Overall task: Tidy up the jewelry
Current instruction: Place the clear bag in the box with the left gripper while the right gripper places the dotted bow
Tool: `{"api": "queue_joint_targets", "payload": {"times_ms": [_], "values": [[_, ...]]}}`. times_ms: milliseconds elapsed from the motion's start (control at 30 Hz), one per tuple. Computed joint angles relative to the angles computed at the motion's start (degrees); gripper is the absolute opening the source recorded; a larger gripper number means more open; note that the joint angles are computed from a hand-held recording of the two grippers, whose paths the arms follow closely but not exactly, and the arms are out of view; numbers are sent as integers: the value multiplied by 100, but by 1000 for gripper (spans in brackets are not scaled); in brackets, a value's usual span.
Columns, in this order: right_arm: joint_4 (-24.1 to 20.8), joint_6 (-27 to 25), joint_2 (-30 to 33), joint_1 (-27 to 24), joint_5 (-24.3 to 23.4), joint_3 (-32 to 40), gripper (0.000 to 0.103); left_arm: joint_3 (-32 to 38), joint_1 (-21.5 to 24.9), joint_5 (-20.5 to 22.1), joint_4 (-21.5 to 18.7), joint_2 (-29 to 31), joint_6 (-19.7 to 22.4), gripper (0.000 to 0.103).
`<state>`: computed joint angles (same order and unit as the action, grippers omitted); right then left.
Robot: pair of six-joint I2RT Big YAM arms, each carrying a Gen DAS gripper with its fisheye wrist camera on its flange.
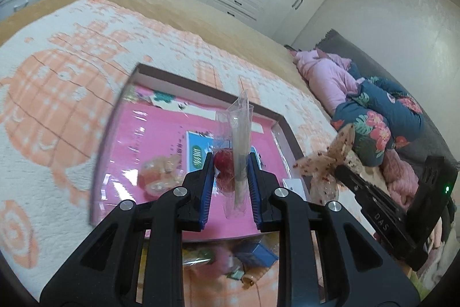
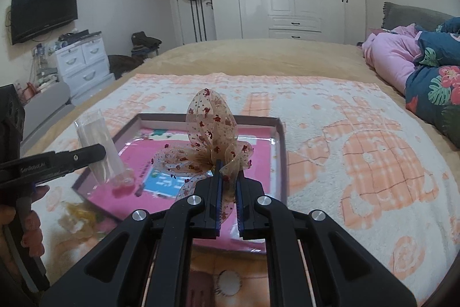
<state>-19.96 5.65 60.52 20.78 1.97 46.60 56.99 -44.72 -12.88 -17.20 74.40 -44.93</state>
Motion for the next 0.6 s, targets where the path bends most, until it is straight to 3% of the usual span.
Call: {"api": "queue_joint_targets", "payload": {"times_ms": [600], "values": [[-79, -73, 848, -196, -46, 290, 8, 345, 27, 571, -24, 723, 327, 16]]}}
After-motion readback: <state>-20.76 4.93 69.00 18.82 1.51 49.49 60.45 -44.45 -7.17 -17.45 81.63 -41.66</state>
